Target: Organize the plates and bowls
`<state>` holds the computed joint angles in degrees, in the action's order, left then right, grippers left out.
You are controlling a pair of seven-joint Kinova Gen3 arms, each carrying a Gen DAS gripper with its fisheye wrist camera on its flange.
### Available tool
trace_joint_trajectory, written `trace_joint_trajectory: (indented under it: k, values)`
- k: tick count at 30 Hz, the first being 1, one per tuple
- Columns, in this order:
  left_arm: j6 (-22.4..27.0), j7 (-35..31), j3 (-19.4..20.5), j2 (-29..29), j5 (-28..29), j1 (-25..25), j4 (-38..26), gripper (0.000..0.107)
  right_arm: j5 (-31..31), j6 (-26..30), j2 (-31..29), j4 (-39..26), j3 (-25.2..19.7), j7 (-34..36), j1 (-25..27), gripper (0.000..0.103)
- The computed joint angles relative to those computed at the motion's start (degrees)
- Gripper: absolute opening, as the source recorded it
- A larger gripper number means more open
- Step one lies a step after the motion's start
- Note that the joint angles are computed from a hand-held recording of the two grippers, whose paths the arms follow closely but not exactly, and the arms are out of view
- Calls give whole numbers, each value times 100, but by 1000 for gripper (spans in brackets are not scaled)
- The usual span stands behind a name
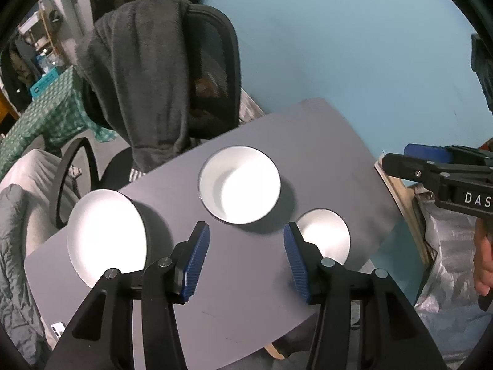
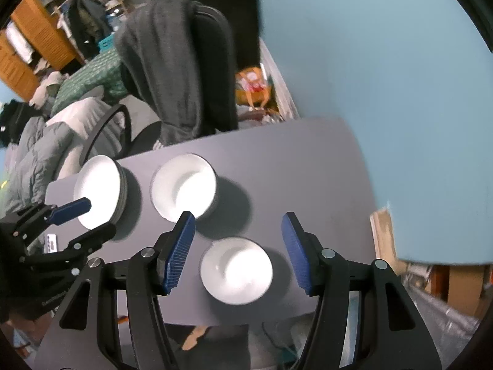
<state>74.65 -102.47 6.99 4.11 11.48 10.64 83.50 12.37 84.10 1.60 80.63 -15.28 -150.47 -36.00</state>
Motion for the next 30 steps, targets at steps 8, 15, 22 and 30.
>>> trace_joint_trajectory:
  k: [8, 15, 22, 30]
  values:
    - [-78, 89, 157, 93, -110, 263, 148, 54, -302, -88, -404, 647, -65, -405, 174, 58]
    - [-275, 126, 250, 245, -215, 511, 366, 62, -574, -445, -692, 1319, -149, -565, 392, 64]
    - [-401, 300, 309, 515, -440, 754, 574, 64, -952, -1084, -745, 2050, -136, -308, 544, 64]
    - [-598, 491, 300, 758, -427, 849, 844, 67, -1340, -1963, -499, 2804, -10, 226, 585, 64]
